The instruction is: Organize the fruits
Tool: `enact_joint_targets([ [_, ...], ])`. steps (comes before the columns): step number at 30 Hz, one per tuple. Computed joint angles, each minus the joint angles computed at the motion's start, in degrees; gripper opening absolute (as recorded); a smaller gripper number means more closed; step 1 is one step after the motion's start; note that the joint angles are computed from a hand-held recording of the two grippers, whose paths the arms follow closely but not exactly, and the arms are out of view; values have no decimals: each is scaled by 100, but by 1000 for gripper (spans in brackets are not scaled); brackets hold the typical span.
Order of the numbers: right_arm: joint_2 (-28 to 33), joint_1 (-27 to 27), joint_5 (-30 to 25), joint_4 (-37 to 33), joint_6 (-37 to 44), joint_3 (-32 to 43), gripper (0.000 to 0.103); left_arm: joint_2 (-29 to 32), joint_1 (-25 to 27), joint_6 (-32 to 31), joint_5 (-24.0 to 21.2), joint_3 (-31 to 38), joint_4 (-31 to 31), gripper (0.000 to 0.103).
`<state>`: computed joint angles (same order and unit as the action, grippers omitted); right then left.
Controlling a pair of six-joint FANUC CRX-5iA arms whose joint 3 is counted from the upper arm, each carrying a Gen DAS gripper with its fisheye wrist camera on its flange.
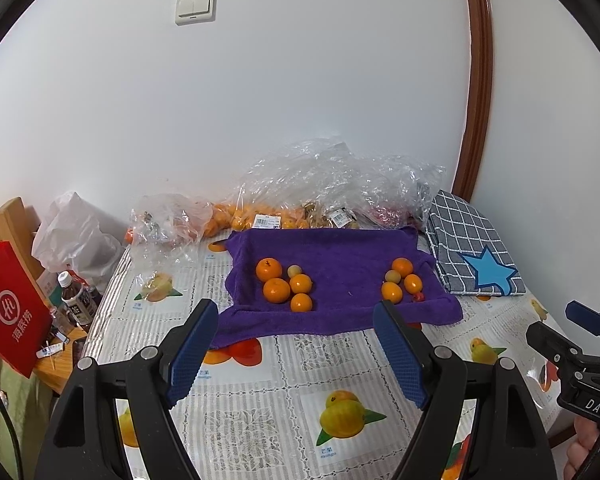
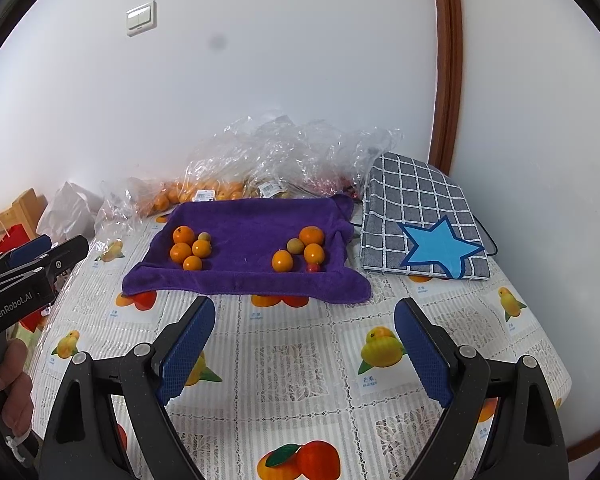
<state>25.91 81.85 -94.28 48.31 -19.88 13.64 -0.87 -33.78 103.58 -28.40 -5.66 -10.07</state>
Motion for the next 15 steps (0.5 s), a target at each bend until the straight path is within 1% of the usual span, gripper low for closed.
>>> enact_joint_targets([
  [9, -9, 9, 4, -8, -24, -9, 91, -8, 25, -82, 41, -35, 71, 79],
  [15, 10, 8, -6, -5, -26, 13, 91, -14, 0, -9, 7, -10, -1, 79],
])
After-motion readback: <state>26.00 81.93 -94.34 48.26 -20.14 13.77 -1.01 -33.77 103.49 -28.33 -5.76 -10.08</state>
